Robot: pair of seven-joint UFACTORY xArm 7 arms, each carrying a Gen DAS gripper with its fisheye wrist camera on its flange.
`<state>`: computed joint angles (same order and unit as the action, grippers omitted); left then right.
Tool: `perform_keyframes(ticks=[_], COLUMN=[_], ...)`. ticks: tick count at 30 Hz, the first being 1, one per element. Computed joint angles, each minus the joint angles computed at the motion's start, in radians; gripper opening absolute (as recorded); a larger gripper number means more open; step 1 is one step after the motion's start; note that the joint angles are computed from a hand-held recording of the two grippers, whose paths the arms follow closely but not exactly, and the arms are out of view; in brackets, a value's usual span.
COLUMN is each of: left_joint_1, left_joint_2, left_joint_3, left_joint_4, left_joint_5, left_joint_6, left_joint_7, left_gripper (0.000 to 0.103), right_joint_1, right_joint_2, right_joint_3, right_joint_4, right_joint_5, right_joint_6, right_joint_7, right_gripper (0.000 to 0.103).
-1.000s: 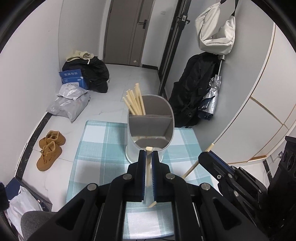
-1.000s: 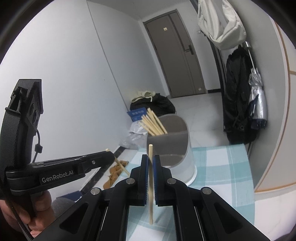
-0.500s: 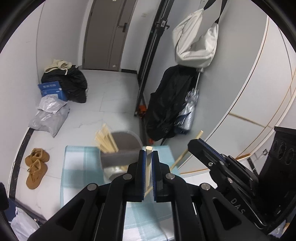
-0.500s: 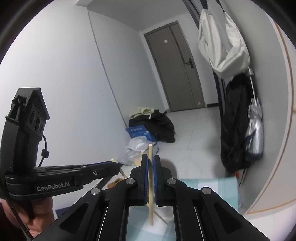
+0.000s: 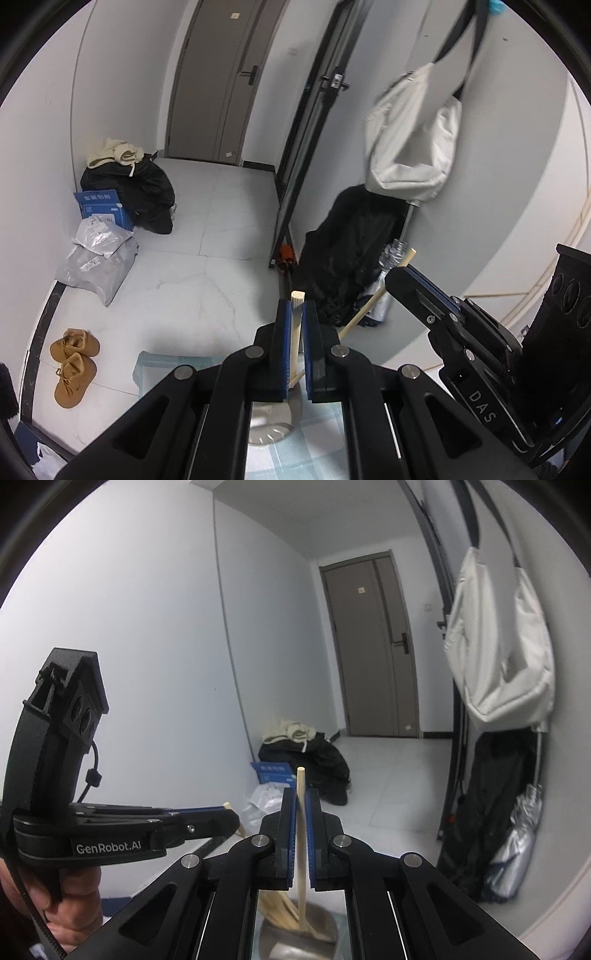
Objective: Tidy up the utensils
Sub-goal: 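Lower the held chopstick into the white holder with the right gripper, then open the right gripper to release the chopstick into the holder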
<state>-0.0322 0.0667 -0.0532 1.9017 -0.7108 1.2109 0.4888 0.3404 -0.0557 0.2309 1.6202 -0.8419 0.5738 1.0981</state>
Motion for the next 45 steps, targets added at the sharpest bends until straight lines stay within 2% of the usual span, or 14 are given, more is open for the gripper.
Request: perform_keyframes(ticks=[6,16,22,25,27,29,31,33,35,38,40,42,45], left_joint_1=[0.006,0.041,0.040,0.046,0.050,0.044,0.046,0.044,0.041,0.037,0.033,0.023,0.013], left_joint_2=[0.082,0.145,0.149,0.163,0.165,0.149,0.132,0.117,0.091,0.050,0.015,-0.019,-0.052], left_joint_3=[-0.012,-0.038,-0.045,-0.047,-0.048,-0.042,-0.038,-0.032,-0.026,-0.015,-0.008,-0.001,0.012], left_joint_4=[0.052,0.064,0.047,0.064,0.068,0.050,0.030,0.010,-0.025,-0.074,-0.113,-0.156,-0.190], left_joint_5=[0.048,0.059,0.058,0.053,0.050,0.072,0.068,0.078,0.085,0.080,0.077,0.084,0.076], left_joint_6=[0.004,0.057,0.057,0.097,0.113,0.091,0.075,0.051,0.014,-0.030,-0.061,-0.097,-0.105], left_joint_7=[-0.037,-0.046,-0.033,-0.026,-0.026,-0.037,-0.043,-0.047,-0.049,-0.045,-0.039,-0.030,-0.017], left_gripper=[0.002,0.002,0.002,0.002,0.002,0.003,0.009,0.029,0.041,0.046,0.049,0.054,0.056], right_joint_1=[0.012,0.033,0.039,0.040,0.040,0.039,0.033,0.027,0.019,0.003,-0.014,-0.031,-0.052], right_joint_2=[0.078,0.106,0.110,0.117,0.113,0.106,0.092,0.070,0.042,0.000,-0.034,-0.058,-0.093], right_joint_3=[-0.039,-0.077,-0.077,-0.077,-0.080,-0.083,-0.083,-0.082,-0.075,-0.055,-0.036,-0.017,0.013], right_joint_4=[0.039,-0.025,-0.058,-0.064,-0.081,-0.102,-0.124,-0.151,-0.182,-0.221,-0.251,-0.273,-0.299], right_joint_5=[0.083,0.223,0.267,0.315,0.332,0.340,0.353,0.349,0.331,0.295,0.257,0.229,0.200], right_joint_6=[-0.015,-0.025,-0.029,-0.036,-0.054,-0.080,-0.095,-0.105,-0.108,-0.105,-0.107,-0.108,-0.101], right_joint_7=[-0.108,-0.252,-0.290,-0.319,-0.304,-0.275,-0.255,-0.215,-0.170,-0.103,-0.043,-0.004,0.051], right_gripper=[0.004,0.004,0.004,0.005,0.006,0.008,0.011,0.018,0.021,0.026,0.036,0.041,0.046])
